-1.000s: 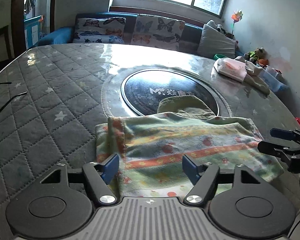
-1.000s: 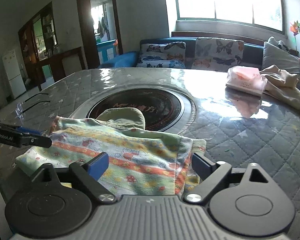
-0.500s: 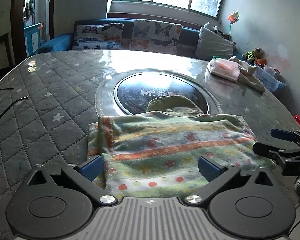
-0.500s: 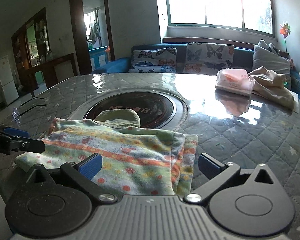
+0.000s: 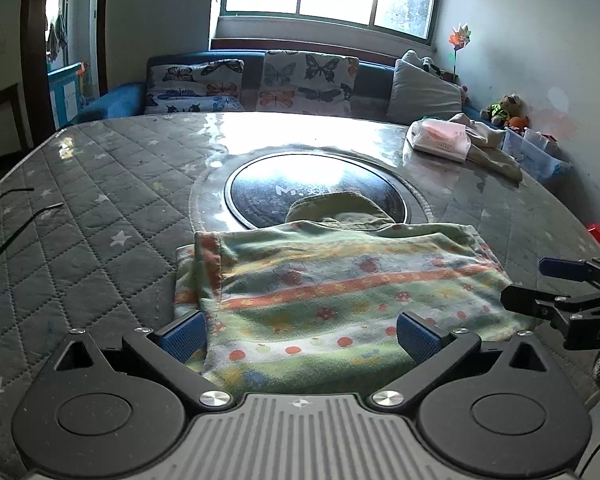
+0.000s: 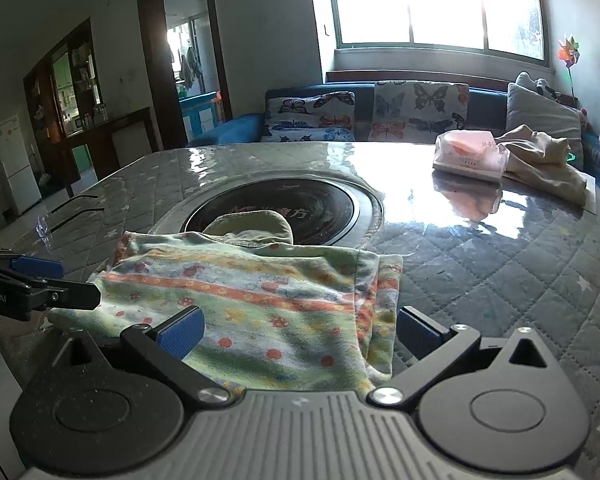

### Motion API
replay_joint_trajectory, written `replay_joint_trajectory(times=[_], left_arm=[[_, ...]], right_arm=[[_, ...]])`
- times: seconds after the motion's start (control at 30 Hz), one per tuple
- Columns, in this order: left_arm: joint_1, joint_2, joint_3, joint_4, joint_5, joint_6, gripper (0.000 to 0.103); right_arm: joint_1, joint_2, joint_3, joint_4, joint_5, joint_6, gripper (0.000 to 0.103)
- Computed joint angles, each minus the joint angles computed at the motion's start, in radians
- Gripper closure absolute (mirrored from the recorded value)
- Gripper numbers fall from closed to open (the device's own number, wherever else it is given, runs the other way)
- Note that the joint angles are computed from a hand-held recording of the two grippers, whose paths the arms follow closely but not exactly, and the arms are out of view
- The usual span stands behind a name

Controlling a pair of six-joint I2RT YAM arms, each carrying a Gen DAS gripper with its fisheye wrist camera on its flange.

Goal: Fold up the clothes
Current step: 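Press the folded shirt flat with both grippers open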

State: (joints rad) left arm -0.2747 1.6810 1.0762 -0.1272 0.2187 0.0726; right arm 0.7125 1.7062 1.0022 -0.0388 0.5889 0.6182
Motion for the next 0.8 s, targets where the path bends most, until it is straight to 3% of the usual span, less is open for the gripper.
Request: replay_joint_trajectory(times=[0.8], left_arm=[[-0.046,-0.118,-0.117,-0.020,-0.041,0.005,0.000]], right_arm=[[0.114,-0.028,-0.005,-0.095,0.132,0.106,0.000]])
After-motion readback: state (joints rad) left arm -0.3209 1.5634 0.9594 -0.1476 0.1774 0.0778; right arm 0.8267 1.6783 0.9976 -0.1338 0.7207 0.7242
